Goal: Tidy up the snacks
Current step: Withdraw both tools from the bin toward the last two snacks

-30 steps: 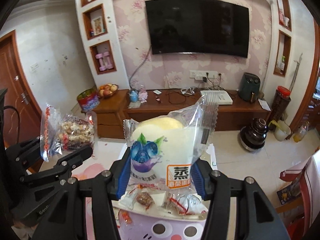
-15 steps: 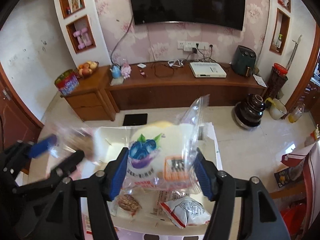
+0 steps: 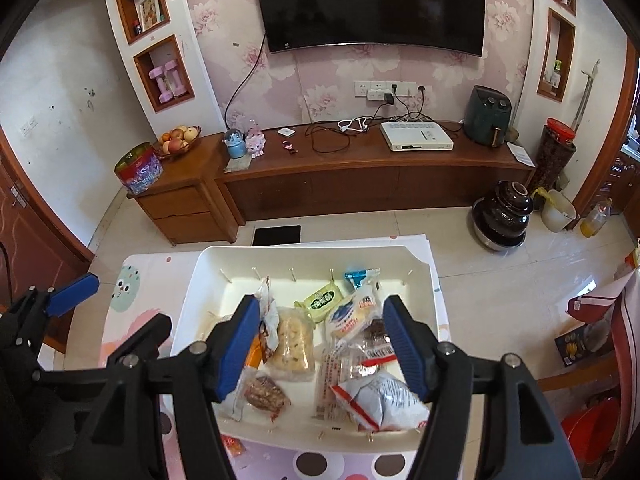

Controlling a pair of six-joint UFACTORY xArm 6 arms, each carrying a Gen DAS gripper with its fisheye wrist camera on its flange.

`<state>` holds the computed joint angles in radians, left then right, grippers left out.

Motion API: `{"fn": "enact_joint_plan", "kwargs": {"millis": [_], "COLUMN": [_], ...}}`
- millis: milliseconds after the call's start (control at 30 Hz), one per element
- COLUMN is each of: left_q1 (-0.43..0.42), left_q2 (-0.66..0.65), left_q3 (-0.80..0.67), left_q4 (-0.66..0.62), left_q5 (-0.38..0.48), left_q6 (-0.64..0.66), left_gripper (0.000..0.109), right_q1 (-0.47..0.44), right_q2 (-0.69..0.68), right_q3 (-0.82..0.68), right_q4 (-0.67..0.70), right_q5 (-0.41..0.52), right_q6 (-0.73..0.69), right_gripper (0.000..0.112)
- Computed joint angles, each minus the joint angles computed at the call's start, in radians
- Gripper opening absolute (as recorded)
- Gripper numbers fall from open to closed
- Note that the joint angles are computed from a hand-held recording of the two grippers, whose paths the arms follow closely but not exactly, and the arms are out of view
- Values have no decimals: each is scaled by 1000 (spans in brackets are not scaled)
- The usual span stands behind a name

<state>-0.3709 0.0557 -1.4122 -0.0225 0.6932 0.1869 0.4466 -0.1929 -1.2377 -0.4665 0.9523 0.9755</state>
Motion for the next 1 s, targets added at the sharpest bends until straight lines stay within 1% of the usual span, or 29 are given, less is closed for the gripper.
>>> {"fn": "enact_joint_plan", "kwargs": {"millis": [233,500,667,767,1000], "left_q1": [47,95,120,130,169], "left_q2": [-86,-216,-319,-401,-533], "left_q3": [70,187,281,363,505], "left_q4": [-64,-99,-156,-174,-252], "left_q5": [20,25,41,23,12], "left_q6": [22,59,126,175,265], "left_gripper": [88,88,88,88,90], "right_q1": [45,140,217,260,338], "right_q2": [-65,-137,-180,-205,-255], "right_q3": [32,72,95,109,167], "right_q4": [-14,-60,-108,-134,-172], "right_q5": [20,54,83,96,78], "right_q6": [39,94,139,161,225], "right_gripper": [65,65,65,65,65]}}
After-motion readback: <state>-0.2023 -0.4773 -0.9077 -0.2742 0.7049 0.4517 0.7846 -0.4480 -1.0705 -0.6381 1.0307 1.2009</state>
